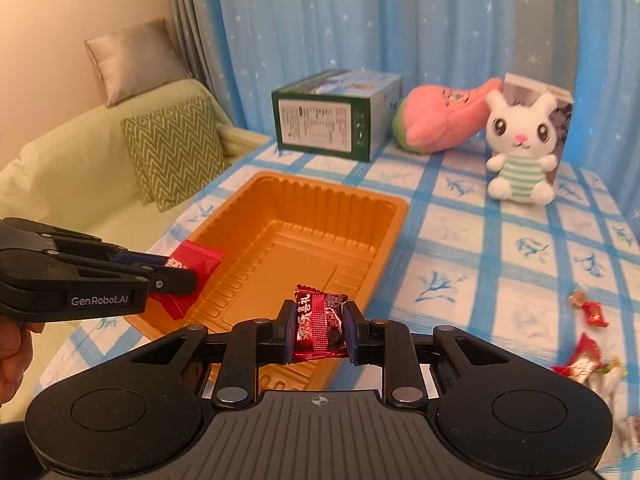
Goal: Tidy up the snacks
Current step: 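Carry both red packets over the orange tray and open both grippers to drop them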
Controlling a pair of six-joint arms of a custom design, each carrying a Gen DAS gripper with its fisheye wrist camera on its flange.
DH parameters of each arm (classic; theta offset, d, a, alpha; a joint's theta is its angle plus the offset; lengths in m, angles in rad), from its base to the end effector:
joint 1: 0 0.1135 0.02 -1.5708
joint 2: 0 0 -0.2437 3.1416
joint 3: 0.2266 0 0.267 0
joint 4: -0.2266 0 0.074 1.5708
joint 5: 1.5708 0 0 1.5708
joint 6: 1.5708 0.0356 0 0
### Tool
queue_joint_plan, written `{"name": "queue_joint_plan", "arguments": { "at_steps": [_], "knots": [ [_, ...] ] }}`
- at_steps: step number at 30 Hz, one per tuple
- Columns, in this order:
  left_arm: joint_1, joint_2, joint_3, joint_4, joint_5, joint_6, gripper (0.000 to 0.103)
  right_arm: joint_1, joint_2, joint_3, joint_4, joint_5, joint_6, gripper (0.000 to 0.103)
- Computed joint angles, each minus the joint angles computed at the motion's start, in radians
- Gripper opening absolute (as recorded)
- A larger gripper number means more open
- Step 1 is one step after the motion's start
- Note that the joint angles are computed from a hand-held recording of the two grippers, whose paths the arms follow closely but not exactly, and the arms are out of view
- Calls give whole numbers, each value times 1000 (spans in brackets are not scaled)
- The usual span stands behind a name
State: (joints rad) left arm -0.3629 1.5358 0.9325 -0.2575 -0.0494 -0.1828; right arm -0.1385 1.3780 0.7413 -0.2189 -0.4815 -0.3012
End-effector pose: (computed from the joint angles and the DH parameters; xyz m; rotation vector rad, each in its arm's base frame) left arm 0.3102 -0.1159 0.1758 0.1971 2.4309 -0.1856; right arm 0.2869 -0.0233 0.1665 -0.4011 2.2975 0.3672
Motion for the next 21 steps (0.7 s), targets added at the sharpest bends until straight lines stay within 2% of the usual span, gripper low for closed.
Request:
{"name": "queue_joint_plan", "arguments": {
  "at_steps": [4,7,9,21],
  "knots": [
    [37,32,2,25,30,7,19,43,52,13,33,26,38,25],
    [56,37,-5,44,46,8,28,59,74,16,49,35,56,25],
    [66,29,-15,53,52,11,28,65,82,18,55,41,66,25],
    [81,-101,-118,53,28,8,32,84,88,20,50,48,97,25]
  ]
}}
